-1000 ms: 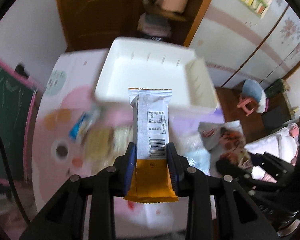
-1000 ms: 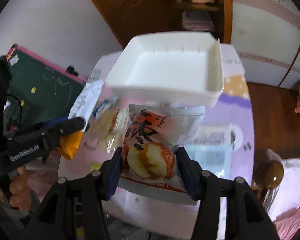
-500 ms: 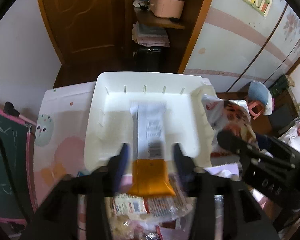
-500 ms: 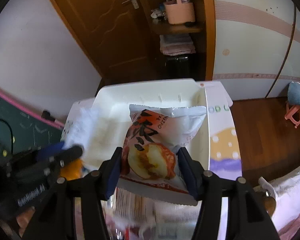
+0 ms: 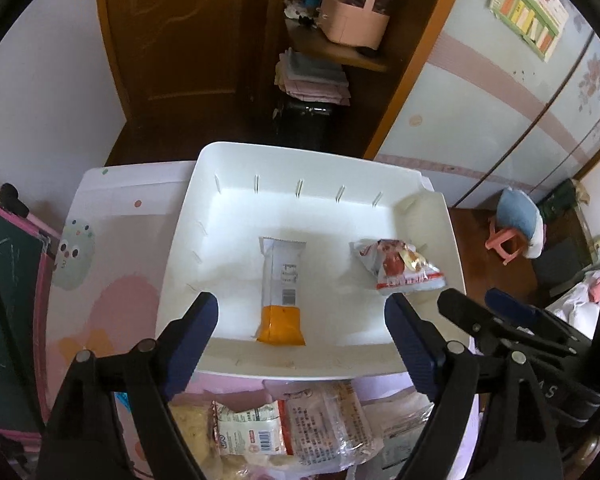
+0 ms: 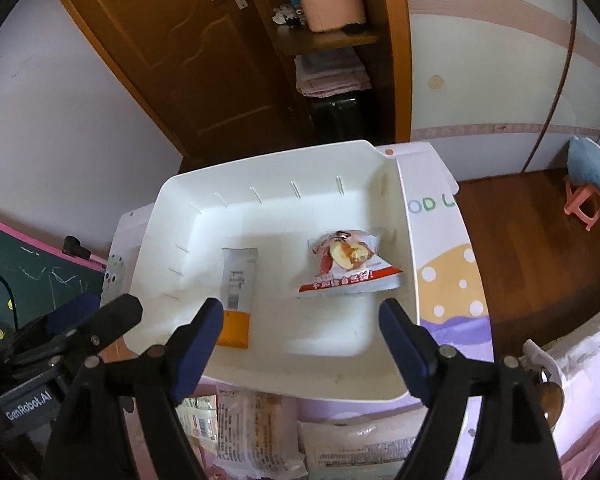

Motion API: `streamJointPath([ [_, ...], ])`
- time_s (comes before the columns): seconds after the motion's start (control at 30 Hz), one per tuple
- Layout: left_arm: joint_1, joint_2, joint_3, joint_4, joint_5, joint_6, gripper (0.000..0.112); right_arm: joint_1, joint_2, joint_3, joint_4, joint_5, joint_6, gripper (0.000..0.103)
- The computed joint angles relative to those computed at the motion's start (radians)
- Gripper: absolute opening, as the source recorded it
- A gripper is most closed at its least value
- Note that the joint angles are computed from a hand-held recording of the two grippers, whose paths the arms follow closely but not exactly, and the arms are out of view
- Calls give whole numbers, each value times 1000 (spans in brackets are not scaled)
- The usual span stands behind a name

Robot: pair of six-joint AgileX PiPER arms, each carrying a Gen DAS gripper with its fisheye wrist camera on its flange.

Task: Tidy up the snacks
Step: 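Carry the bar with the left tool into the white tray while the right tool drops the pastry bag there, then move both tools back over the snacks beside the tray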

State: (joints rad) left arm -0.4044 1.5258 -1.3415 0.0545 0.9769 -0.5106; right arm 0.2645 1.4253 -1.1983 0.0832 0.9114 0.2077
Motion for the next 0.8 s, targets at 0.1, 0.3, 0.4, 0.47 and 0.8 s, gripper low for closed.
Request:
streamJointPath([
  [0.1, 1, -12, 9, -19, 7, 3, 84, -3, -27, 17, -1, 3, 20, 81],
  [0.3, -45, -71, 34, 64, 23, -64, 84, 9, -89, 37, -24, 15, 55, 81],
  [0.4, -86, -99, 35, 129, 49, -109, 84, 19, -118, 37, -37, 34, 76, 81],
  [0.47, -109, -126, 36, 148, 70, -131, 84, 34, -145, 41, -54, 45, 94, 81],
  [0.8, -255, -250, 7, 237, 237, -246, 84, 140, -315, 45, -126, 144, 182, 81],
])
